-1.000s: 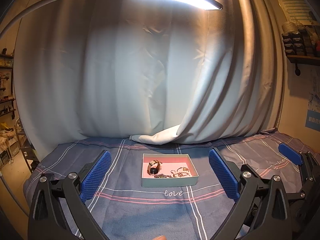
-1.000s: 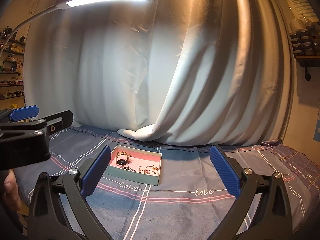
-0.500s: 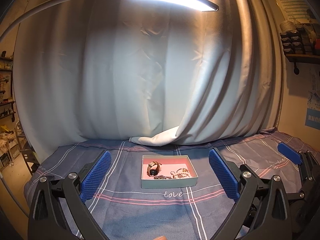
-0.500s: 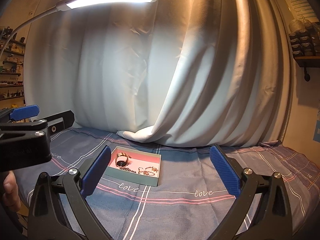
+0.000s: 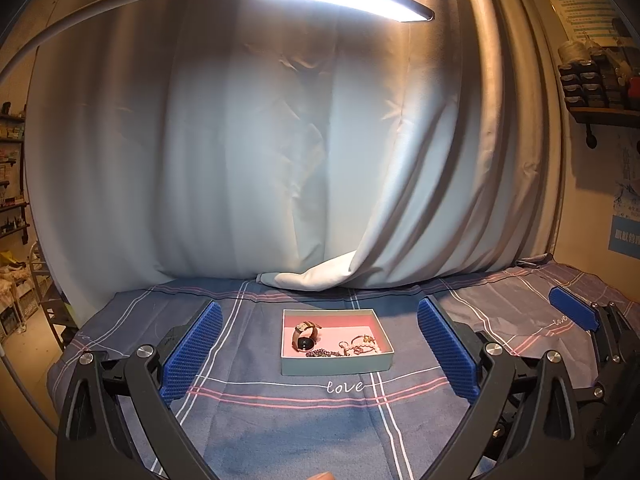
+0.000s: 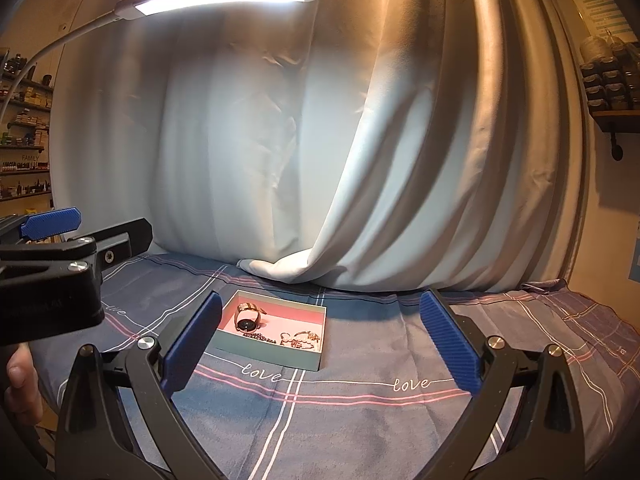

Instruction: Organize jewelry

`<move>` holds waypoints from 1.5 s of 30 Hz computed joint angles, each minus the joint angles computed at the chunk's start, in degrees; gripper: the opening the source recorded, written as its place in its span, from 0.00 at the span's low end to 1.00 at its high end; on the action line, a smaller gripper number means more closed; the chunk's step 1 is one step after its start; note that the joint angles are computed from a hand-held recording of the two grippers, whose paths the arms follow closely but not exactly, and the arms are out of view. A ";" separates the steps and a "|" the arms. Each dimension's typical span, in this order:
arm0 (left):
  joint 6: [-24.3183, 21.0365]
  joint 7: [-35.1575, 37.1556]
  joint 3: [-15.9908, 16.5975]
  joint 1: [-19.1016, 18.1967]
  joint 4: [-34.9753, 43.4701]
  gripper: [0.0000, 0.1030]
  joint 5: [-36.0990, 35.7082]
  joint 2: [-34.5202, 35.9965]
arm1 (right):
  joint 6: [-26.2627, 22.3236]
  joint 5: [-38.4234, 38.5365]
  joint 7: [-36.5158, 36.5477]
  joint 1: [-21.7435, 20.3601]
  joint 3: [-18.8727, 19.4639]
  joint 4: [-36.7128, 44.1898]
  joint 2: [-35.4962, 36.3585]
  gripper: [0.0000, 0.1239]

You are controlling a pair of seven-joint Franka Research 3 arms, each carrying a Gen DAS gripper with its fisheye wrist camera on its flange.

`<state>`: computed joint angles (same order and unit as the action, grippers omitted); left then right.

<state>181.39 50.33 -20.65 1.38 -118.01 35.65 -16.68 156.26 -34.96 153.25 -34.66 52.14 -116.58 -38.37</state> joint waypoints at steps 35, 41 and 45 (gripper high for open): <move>-6.08 1.77 2.47 -5.23 1.30 0.94 -2.25 1.67 | -6.06 -11.66 6.65 7.46 -3.01 2.05 6.57 0.79; -6.69 4.39 5.43 -8.76 1.36 0.94 -4.50 2.04 | -8.13 -15.59 8.27 11.17 -4.96 2.78 9.41 0.79; -5.99 5.09 5.38 -8.68 1.02 0.94 -5.09 1.92 | -9.60 -18.28 9.71 13.84 -6.40 3.23 10.99 0.79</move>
